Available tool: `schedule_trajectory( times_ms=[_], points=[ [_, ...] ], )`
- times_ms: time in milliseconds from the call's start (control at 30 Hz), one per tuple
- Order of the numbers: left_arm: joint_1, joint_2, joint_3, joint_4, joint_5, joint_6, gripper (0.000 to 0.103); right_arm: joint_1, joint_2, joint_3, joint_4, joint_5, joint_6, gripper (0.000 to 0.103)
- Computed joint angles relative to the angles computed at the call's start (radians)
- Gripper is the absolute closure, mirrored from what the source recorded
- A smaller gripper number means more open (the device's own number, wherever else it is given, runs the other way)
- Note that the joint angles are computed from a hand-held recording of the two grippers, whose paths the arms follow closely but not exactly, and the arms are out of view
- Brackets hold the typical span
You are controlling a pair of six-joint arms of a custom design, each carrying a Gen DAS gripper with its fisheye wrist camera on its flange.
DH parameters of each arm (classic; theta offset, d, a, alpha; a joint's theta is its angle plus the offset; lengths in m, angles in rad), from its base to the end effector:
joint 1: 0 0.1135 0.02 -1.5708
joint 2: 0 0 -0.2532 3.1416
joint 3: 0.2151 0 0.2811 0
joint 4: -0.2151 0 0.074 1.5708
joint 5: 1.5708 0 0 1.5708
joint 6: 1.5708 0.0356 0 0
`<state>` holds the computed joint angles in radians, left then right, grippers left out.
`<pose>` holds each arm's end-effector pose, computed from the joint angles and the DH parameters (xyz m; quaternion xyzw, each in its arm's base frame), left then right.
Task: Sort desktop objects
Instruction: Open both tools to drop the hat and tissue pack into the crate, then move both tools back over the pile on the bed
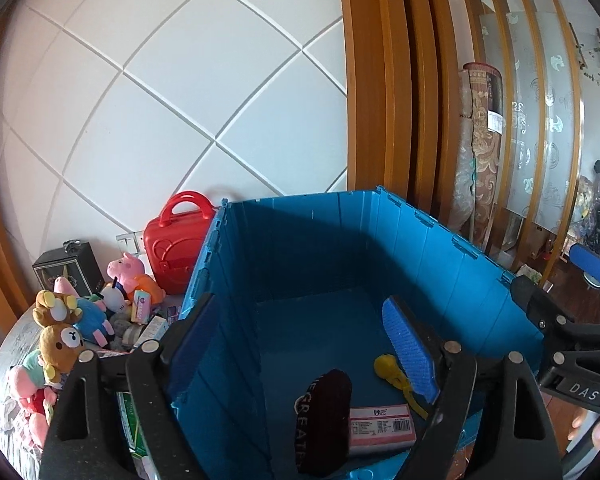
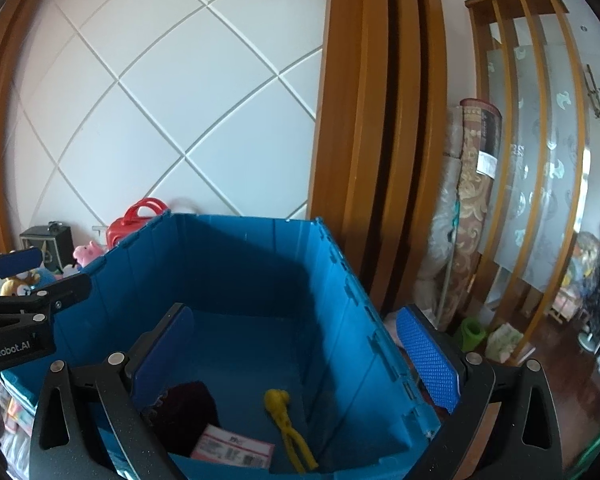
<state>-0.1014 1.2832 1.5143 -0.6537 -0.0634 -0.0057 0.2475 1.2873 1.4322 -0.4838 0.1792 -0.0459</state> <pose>0.3003 -0.0283 0.4327 0.0230 0.8391 -0.0025 0.5435 0.3070 0.0710 0.4194 -0.0677 0.8118 -0.0148 0.5798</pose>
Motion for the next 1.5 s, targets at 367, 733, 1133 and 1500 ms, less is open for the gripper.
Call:
schedule_trajectory(
  times_ms=[367,733,1133,1500],
  points=[
    [0.088,-0.202,-0.18,0.091,0.048,0.001,0.017,0.095,-0.09,-0.103,0.036,0.032,0.008,0.0],
    [0.305,-0.309,-0.295,0.083,0.108,0.036,0.017,0.262,-0.043,-0.102,0.08,0.034,0.013,0.0],
    [0.71,-0.361,-0.377,0.068,0.295,0.101,0.017,0.502,0.128,0.044,0.093,0.077,0.014,0.0],
    [1.205,-0.13,-0.315,0.085,0.579,0.266,0.017,0.75,0.439,0.344,0.026,0.136,0.045,0.0]
  ],
)
